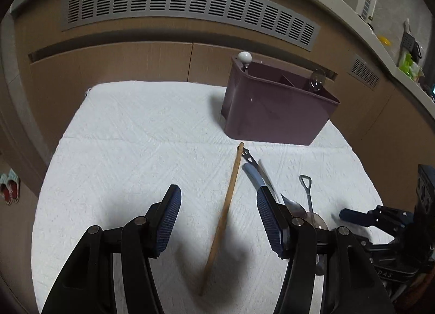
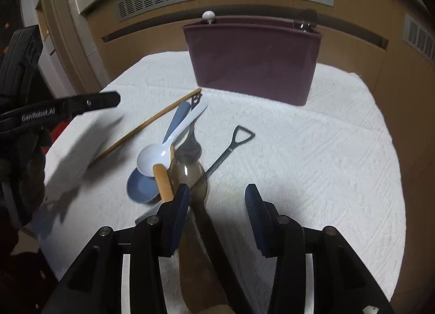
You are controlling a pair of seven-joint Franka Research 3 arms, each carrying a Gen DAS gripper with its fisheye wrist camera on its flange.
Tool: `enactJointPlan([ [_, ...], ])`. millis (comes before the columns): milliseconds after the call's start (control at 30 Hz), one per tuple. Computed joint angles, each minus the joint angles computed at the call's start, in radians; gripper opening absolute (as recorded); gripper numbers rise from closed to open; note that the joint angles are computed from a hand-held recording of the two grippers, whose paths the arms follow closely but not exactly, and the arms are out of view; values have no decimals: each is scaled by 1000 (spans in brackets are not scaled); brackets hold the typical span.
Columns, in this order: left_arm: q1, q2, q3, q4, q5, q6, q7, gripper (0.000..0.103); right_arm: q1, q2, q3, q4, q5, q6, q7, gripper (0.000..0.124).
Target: Organize utensils
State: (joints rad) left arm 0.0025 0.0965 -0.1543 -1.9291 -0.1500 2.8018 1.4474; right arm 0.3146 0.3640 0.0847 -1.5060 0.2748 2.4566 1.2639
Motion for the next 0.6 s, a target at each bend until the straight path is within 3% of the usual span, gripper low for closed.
enactJointPlan([
  [333, 9, 11, -14, -4, -96, -54, 94, 59, 31, 89, -1, 126, -41, -75, 5, 39],
  [467, 12, 13, -14, -6, -126, -58, 111, 59, 95, 97, -89, 123, -203, -6, 166, 37],
  [600, 11, 12, -14, -10, -136, -60, 125, 60, 20, 92, -43, 131, -121, -28, 181, 38],
])
